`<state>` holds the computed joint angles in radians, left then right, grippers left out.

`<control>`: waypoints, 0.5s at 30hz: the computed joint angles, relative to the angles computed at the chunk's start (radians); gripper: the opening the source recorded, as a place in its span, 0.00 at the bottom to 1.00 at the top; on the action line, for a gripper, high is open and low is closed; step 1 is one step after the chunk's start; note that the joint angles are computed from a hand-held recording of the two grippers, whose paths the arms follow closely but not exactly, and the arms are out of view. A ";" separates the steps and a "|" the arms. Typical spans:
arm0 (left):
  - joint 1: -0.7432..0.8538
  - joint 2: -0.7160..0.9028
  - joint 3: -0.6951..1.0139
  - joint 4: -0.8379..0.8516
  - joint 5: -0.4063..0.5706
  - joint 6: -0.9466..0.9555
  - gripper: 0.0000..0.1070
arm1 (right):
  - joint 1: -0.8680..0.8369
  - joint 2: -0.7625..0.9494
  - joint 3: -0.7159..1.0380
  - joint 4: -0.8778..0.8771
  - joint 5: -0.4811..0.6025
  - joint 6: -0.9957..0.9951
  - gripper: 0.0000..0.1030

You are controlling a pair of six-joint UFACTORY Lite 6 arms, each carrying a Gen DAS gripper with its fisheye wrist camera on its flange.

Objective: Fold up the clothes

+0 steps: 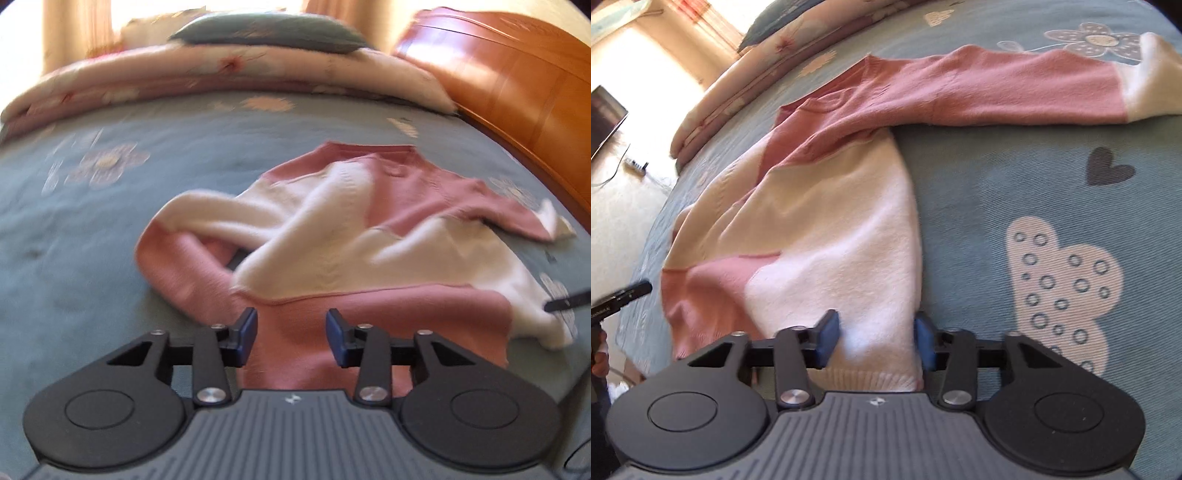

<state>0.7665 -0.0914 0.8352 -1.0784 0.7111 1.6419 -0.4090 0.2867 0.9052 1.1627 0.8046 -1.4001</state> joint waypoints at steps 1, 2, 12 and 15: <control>-0.018 -0.039 -0.029 -0.012 0.020 0.031 0.45 | 0.002 -0.007 -0.005 0.006 0.004 -0.015 0.17; -0.044 -0.072 -0.057 -0.021 0.041 0.056 0.47 | 0.002 -0.016 -0.008 0.012 0.011 -0.025 0.13; -0.618 -0.231 -0.313 -0.312 -0.141 0.359 0.59 | 0.109 -0.133 0.056 0.034 0.090 0.042 0.11; -0.738 -0.199 -0.339 -0.492 -0.205 0.501 0.59 | 0.184 -0.136 0.073 0.043 0.075 0.053 0.11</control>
